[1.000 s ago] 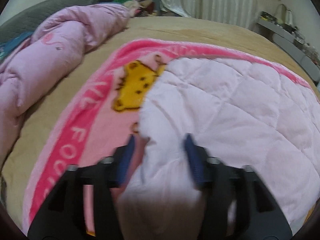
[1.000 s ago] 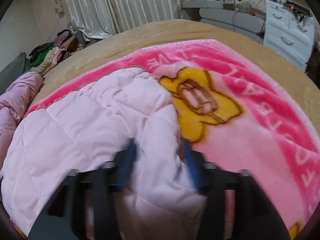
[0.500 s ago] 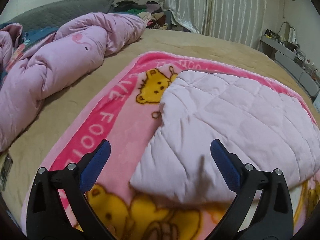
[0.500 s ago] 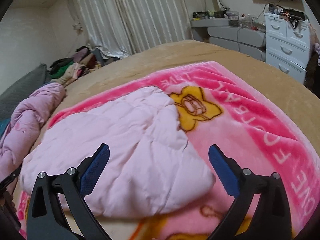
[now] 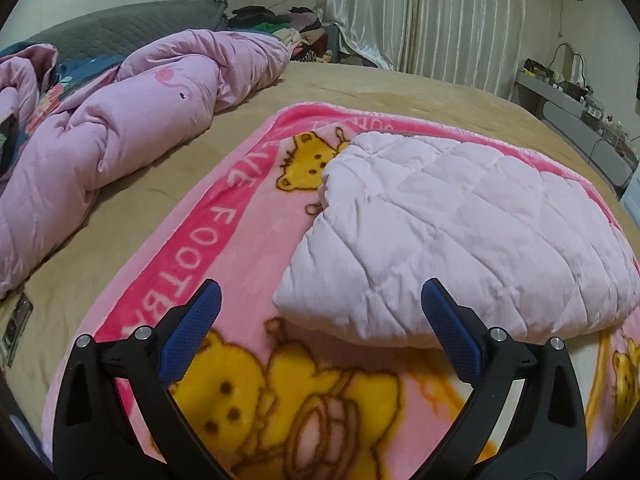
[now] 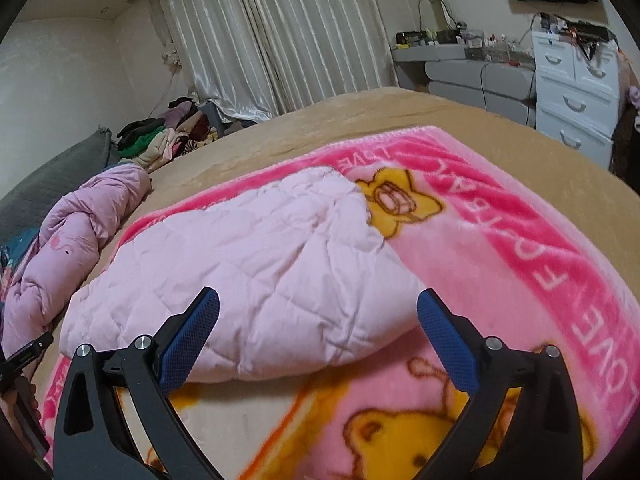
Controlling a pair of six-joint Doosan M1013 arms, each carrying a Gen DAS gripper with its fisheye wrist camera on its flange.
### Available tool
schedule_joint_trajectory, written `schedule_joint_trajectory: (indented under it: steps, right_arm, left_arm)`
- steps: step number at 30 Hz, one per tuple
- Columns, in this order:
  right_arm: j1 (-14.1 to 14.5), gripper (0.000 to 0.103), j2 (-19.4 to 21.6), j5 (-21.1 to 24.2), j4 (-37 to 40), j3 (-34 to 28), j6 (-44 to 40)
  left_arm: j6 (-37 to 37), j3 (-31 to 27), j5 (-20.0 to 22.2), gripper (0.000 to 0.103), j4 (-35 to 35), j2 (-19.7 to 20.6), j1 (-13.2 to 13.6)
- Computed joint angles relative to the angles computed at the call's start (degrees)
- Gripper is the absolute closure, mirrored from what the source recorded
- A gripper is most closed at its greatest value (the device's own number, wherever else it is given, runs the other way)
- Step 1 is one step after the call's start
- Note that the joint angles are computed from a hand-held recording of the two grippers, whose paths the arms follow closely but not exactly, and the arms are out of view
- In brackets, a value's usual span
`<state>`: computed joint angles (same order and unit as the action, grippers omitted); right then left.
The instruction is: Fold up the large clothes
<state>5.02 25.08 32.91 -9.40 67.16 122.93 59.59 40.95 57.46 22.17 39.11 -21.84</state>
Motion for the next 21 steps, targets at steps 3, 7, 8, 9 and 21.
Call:
schedule_joint_trajectory:
  steps: [3,7,8,9,21]
  right_arm:
    - [0.0,0.004,-0.1,0.7,1.7,0.7,0.2]
    - [0.0,0.004,0.2,1.7,2.7,1.3,1.3]
    - [0.0,0.004,0.3,2.0,3.0,1.4,1.5]
    - [0.0,0.004,0.4,2.2,3.2,1.5,1.7]
    - [-0.6,0.004,1.7,4.2,6.7,1.2,2.3]
  left_arm:
    - [0.0,0.9,-0.1,0.009,-0.5,-0.5,0.1]
    - [0.2,1.8,0.0,0.009,-1.1,-0.7,0.2]
    - [0.2,1.9,0.1,0.009,-1.4,-0.7,0.2]
    - [0.3,1.9,0.2,0.009,-1.7,-0.7,0.3]
    - [1.3,1.6,2.0,0.009,-5.0,0.4,0.7]
